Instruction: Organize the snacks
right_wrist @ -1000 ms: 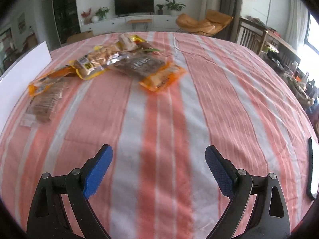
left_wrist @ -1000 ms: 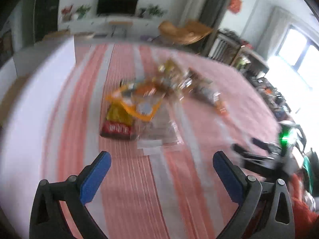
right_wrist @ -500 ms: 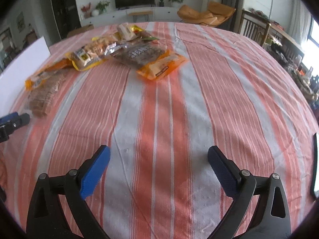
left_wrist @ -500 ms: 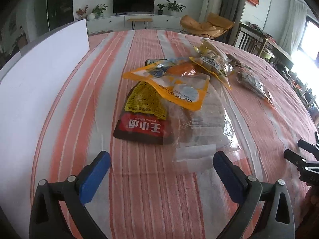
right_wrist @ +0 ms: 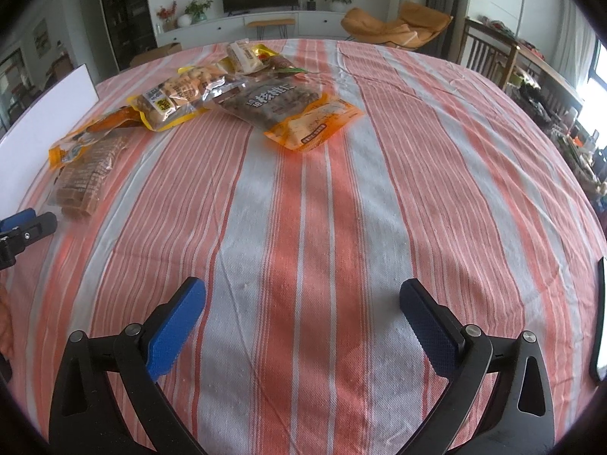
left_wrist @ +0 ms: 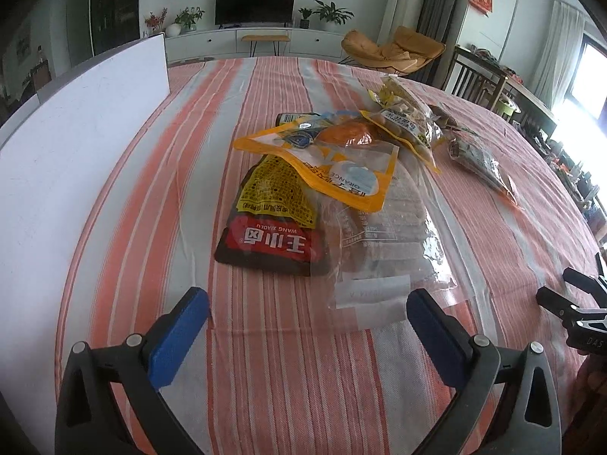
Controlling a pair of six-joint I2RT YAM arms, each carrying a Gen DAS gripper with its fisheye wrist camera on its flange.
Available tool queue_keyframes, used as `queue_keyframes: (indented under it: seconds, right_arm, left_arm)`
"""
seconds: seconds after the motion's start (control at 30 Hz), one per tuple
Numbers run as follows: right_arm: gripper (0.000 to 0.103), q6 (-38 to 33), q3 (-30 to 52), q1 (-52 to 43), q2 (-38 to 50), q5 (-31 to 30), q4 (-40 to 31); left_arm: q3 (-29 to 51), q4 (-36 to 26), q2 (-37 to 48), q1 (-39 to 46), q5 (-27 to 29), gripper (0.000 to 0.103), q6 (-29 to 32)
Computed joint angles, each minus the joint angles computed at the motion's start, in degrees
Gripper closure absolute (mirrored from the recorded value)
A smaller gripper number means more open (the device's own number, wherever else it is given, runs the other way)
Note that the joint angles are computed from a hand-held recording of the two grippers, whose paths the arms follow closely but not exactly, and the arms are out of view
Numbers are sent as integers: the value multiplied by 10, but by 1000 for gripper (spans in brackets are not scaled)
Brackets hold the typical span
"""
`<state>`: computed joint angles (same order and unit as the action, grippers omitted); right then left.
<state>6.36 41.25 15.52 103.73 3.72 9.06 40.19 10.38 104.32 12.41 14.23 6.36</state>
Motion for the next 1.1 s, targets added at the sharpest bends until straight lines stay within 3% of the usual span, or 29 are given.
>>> queue_keyframes:
  seconds: [0.4, 0.7, 0.9, 1.1]
  right_arm:
    - [0, 0, 1, 0, 0, 0, -2]
    - [1, 0, -1, -1, -2, -1, 0]
    - [1, 24, -53, -7, -43, 20, 64]
    - [1, 49, -12, -65, -36, 51, 22]
  left_arm:
    - [1, -6, -4, -9, -18, 0, 1]
    - [1, -2, -3, 7, 16, 0, -4]
    - [1, -1, -3, 11, 27, 0, -7]
    - [0, -1, -3, 12, 27, 0, -7]
